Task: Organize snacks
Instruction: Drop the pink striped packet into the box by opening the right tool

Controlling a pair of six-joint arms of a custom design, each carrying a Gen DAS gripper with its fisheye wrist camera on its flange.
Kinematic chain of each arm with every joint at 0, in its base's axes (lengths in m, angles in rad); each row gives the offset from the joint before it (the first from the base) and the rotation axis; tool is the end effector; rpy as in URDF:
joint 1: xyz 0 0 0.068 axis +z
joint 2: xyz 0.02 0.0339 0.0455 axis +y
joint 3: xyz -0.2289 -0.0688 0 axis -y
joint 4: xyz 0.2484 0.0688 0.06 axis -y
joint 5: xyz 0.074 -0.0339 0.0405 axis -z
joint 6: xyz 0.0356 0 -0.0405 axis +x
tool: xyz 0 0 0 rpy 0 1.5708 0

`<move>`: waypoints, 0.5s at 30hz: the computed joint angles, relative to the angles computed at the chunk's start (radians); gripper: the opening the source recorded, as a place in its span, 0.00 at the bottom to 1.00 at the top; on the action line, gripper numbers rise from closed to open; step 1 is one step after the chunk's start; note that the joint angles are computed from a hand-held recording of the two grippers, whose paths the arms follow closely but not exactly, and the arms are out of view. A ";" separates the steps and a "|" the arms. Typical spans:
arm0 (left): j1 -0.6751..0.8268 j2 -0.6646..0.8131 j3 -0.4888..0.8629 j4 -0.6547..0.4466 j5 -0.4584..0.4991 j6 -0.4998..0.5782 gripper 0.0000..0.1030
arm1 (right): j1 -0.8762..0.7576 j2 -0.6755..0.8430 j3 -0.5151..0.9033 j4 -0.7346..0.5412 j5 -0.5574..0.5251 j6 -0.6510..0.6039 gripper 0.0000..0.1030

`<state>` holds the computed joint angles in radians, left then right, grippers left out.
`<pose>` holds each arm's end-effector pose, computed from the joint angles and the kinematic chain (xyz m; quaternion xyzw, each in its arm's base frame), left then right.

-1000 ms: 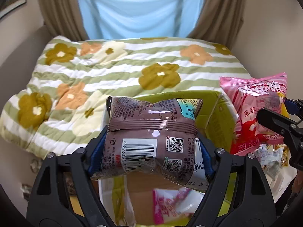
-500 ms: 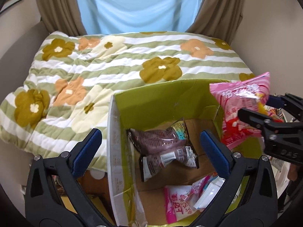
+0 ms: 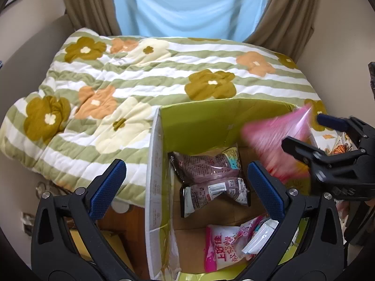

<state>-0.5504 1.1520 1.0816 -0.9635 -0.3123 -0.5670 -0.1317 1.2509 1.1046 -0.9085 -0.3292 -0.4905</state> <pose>0.2052 -0.1131 0.2723 -0.0492 0.9521 -0.0117 0.3017 0.2549 -0.0222 0.2603 -0.2113 0.9311 0.0738 0.2881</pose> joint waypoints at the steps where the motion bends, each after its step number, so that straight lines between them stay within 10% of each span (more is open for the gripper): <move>1: -0.002 -0.005 0.001 -0.007 -0.002 -0.006 0.99 | -0.009 -0.004 -0.004 0.007 -0.028 0.000 1.00; 15: -0.143 -0.080 0.073 -0.170 -0.116 -0.128 0.99 | -0.094 -0.137 0.016 -0.129 -0.109 -0.053 1.00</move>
<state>-0.6931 1.0723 1.1543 -1.1336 -0.4286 -0.6951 -0.2258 1.1141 1.1204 -1.0378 -0.4379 -0.5438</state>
